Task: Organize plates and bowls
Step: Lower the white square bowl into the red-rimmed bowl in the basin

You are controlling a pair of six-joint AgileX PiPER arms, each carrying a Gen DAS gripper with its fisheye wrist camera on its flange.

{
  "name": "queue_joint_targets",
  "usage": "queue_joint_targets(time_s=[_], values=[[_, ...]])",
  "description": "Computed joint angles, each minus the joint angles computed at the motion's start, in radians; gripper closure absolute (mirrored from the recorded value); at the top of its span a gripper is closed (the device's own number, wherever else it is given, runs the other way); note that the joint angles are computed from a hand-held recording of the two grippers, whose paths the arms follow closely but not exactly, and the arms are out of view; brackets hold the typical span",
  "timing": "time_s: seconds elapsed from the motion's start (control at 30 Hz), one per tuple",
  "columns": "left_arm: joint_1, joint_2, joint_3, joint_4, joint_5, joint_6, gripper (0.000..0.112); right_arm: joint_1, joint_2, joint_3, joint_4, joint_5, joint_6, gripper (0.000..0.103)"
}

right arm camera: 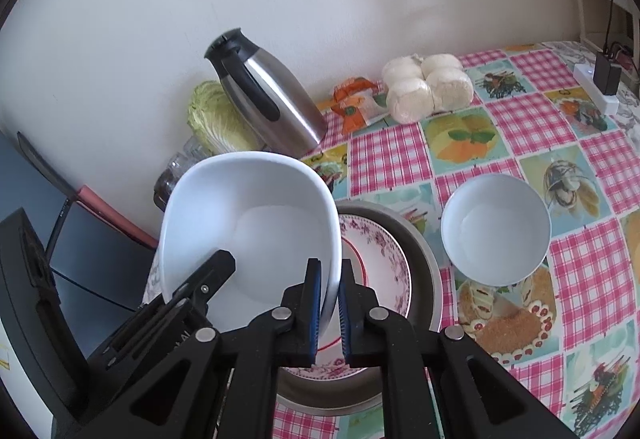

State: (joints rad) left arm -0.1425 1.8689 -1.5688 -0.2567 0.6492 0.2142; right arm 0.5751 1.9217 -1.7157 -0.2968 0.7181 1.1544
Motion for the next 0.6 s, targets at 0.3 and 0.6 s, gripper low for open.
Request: queue_joint_targets(time_s=[0.3, 0.6], values=[[0.002, 0.044, -0.042, 0.035, 0.034, -0.040, 0.097, -0.010, 0.041, -0.032, 0.054, 0.012, -0.049, 0.093], [0.010, 0.084, -0.081, 0.031, 0.086, -0.038, 0.097, -0.017, 0.070, -0.052, 0.077, 0.027, -0.066, 0.092]])
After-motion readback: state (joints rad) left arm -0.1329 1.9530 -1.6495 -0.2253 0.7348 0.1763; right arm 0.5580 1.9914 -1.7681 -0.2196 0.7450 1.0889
